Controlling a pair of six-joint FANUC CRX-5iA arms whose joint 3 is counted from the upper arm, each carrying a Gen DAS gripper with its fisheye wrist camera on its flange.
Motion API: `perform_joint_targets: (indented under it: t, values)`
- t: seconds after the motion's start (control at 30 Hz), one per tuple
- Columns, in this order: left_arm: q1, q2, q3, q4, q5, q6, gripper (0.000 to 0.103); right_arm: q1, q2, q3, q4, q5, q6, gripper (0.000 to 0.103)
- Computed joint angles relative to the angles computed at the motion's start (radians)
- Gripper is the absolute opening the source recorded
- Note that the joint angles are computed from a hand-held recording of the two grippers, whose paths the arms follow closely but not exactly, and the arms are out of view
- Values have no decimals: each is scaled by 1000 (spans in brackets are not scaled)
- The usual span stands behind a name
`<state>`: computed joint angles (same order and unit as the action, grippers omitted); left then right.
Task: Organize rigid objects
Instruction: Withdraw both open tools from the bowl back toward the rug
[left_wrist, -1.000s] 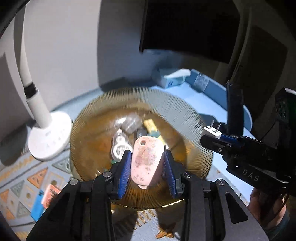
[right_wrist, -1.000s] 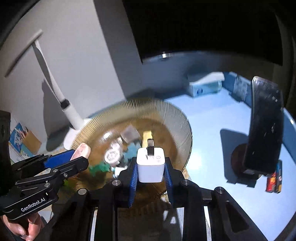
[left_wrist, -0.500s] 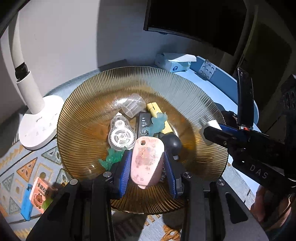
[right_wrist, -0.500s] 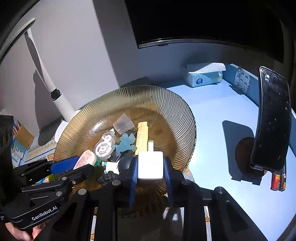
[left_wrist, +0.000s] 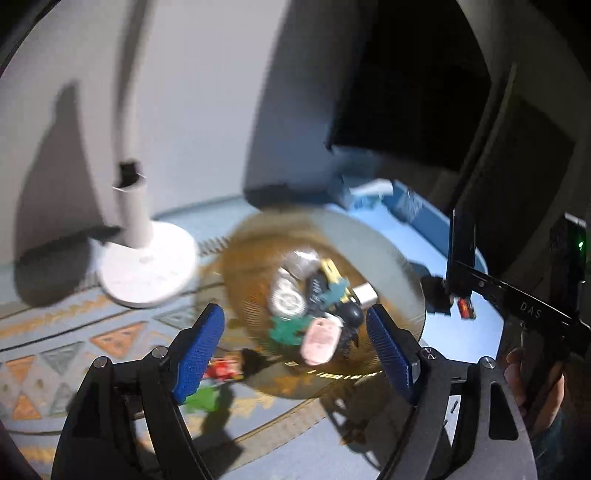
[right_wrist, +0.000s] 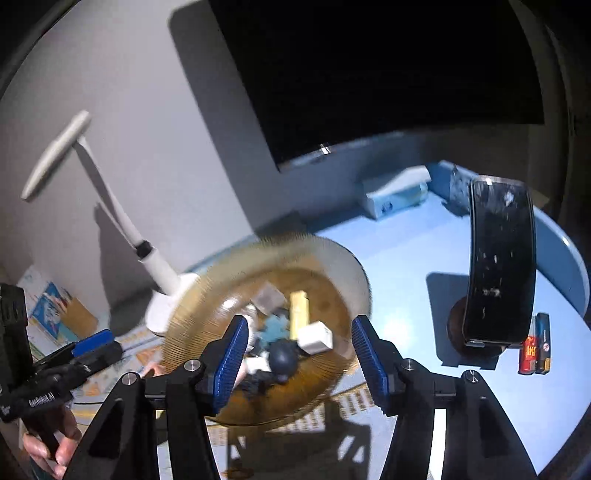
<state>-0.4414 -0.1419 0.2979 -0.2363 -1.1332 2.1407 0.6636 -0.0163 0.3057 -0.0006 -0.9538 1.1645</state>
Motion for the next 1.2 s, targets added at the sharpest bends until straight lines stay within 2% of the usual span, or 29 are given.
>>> perform_joint_targets:
  t: [0.17, 0.3, 0.47, 0.63, 0.7, 0.77, 0.83, 0.9, 0.97, 1.03, 1.2]
  values:
    - [-30, -122, -28, -133, -65, 64, 78, 64, -28, 3, -7, 6, 3, 61]
    - [-57, -202, -46, -206, -131, 100, 78, 148, -38, -9, 42, 8, -11, 61]
    - [-87, -276, -89, -265, -192, 144, 78, 233, -38, -9, 53, -4, -13, 61]
    - [-65, -355, -168, -252, -201, 185, 78, 312, -30, -10, 71, -17, -8, 61]
    - [-129, -351, -167, -335, -267, 253, 78, 341, -27, -18, 74, -12, -5, 61]
    - [-228, -297, -131, -461, -413, 320, 78, 363, -21, -29, 85, -6, -6, 61]
    - [-285, -277, -138, -528, -474, 357, 78, 392, -9, -47, 111, -1, -9, 61]
    - [-304, -274, -169, -546, -487, 381, 78, 410, 6, -63, 117, 7, -3, 61]
    - [-286, -270, -199, -528, -480, 394, 78, 420, 25, -77, 107, 12, 3, 61]
    - [-282, -253, -211, -529, -509, 417, 78, 428, 37, -98, 109, 21, 7, 61]
    - [-242, -269, -278, -489, -463, 460, 78, 446, 59, -139, 141, 41, -5, 61]
